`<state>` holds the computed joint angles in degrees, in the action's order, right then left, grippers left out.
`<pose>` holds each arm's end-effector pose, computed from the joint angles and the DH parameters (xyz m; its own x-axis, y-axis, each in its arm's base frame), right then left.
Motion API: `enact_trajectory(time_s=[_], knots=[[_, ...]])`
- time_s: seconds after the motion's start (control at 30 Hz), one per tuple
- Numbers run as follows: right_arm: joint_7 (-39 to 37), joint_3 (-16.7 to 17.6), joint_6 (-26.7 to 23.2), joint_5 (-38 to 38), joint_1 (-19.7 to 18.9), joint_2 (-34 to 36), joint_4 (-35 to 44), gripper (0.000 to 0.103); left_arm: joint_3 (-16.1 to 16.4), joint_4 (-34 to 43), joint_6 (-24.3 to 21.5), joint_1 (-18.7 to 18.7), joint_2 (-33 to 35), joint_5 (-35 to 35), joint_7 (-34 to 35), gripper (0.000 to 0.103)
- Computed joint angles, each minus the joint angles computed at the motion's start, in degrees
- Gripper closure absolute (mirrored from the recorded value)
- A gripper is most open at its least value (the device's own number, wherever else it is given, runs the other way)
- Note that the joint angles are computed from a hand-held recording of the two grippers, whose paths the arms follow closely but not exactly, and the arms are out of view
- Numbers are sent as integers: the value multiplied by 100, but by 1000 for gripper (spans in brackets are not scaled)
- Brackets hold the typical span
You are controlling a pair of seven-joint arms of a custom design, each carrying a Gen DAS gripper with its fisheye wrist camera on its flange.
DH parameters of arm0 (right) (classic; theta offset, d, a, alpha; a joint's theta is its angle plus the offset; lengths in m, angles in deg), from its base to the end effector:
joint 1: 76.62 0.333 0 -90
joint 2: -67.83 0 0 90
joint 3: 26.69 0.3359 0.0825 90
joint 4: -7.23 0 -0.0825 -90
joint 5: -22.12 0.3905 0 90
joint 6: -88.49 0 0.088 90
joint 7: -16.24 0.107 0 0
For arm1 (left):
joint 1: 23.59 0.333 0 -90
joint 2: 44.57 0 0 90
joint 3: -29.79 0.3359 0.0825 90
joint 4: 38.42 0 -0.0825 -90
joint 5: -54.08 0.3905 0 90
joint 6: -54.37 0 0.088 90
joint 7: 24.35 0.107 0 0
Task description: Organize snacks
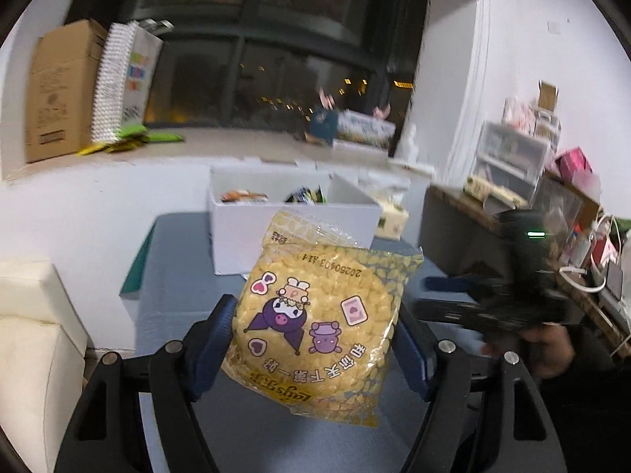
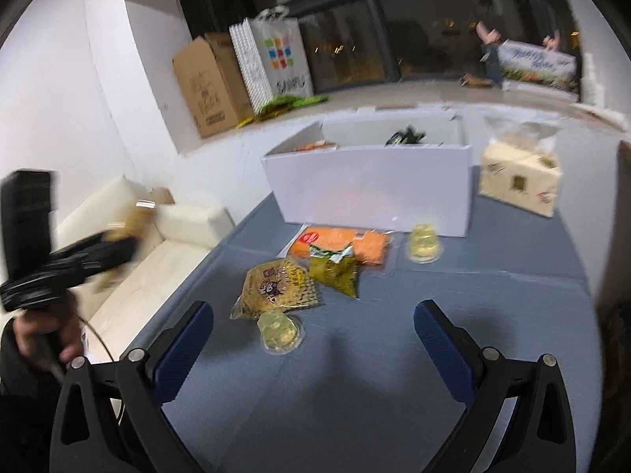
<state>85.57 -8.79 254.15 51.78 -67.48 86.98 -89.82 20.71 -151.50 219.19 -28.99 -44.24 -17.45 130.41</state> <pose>0.6563 0.2678 0.5221 0.4290 -0.8571 -0.2854 -0.6542 -0.0769 -0.7524 0.5932 -0.0972 0.5553 -0.4020 -0.8907 0.2123 -0.5055 0.0226 -0.8625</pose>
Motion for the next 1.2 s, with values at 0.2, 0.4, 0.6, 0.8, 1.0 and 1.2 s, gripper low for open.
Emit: enact_trajectory(time_s=[0.2, 0.4, 0.6, 0.8, 1.0, 1.2], knots=[[1069, -536, -1288, -893, 444, 1349, 1998, 0, 82, -229, 95, -33, -257, -410, 302, 25], [2135, -862, -2365, -1689, 787, 2660, 3967, 0, 142, -209, 30, -23, -214, -578, 349, 25], [2214, -942, -3010, -2127, 972, 3321, 5018, 57, 127, -251, 7, -13, -213, -624, 338, 25], [1724, -574, -1750, -1799, 611, 2362, 3281, 60, 126, -173, -70, 8, -144, -666, 303, 25], [954, 141, -574, -966, -82, 1408, 1816, 61, 57, 84, -133, 5, 31, -673, 389, 25], [144, 648, 83, -24, -654, 750, 1229, 61, -108, 1185, -168, 63, 712, -404, 221, 25]])
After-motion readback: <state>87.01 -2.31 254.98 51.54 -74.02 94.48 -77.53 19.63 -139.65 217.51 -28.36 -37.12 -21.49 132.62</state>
